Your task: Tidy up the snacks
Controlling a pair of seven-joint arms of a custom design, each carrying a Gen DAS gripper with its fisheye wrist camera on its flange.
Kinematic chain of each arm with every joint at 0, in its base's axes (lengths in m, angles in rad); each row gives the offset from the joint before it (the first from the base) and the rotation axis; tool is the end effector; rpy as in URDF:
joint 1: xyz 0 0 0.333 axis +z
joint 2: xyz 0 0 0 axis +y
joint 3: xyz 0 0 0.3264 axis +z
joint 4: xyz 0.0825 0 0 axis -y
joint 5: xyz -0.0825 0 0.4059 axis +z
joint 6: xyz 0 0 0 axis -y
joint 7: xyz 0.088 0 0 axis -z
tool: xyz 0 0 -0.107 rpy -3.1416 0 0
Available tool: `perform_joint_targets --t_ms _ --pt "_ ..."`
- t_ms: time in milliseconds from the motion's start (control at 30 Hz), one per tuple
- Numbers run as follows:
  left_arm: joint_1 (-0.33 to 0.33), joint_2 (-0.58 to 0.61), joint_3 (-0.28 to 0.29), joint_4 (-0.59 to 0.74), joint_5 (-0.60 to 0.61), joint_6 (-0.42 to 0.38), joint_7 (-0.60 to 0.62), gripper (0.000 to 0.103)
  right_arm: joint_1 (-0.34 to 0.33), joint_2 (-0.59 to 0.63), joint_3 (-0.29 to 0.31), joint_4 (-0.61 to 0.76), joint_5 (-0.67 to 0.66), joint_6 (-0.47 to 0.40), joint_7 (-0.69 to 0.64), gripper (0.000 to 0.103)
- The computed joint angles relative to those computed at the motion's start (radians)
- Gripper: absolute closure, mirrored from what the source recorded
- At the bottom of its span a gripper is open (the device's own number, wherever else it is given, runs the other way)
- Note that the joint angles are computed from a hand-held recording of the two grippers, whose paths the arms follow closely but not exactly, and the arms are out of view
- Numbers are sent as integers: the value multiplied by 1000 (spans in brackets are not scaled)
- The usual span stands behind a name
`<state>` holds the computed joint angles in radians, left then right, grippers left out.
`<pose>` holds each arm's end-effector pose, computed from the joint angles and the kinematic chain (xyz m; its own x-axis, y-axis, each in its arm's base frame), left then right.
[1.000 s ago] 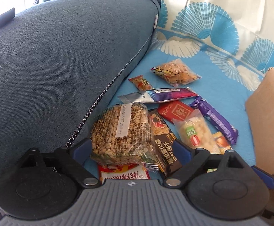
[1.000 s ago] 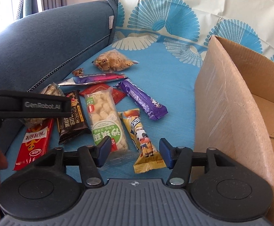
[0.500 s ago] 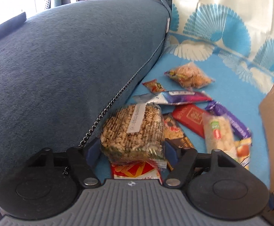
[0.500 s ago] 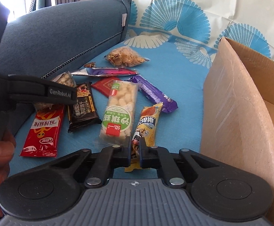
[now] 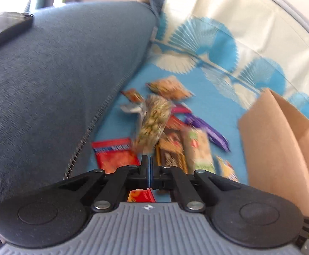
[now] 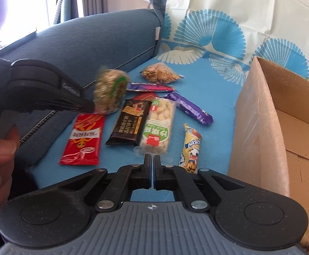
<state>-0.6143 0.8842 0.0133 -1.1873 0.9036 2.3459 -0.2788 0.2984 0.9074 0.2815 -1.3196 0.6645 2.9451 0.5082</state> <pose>0.6784 -0.4551 0.2796 0.5395 -0.8123 0.2215 -0.5303 -0.5322 -0.6600 0.7316 0.3474 0.2616 0.7464 -0.6655 -0.0046 -0.4439 -0.4927 -0.7485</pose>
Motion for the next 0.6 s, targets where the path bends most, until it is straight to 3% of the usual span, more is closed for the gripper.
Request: perform_joint_targets --t_ms 100,233,367,400,433,467,533,600 --pt "0 -63 6 -97 47 86 -22 103 -45 -53 44 -73 26 -2 -56 103" --pt "-17 -94 12 -139 92 69 -69 97 -115 -106 115 -162 112 18 -149 103" --pt "-21 -84 10 -121 114 24 -105 68 -162 -116 171 -217 203 65 -260 102" --pt "-20 -73 4 -103 107 3 -94 57 -175 -105 197 -213 224 91 -303 101" --pt "-16 -61 -2 -80 97 -14 -75 54 -205 -82 252 -204 255 134 -374 100" --pt "-9 -52 -7 -66 89 -17 -56 52 -225 -56 295 -189 276 174 -435 91" --pt "4 -42 -14 -54 74 -9 -20 48 -200 -25 287 -150 271 213 -437 74" --pt "16 -25 -14 -37 63 17 1 31 -188 18 302 -99 260 264 -429 56"
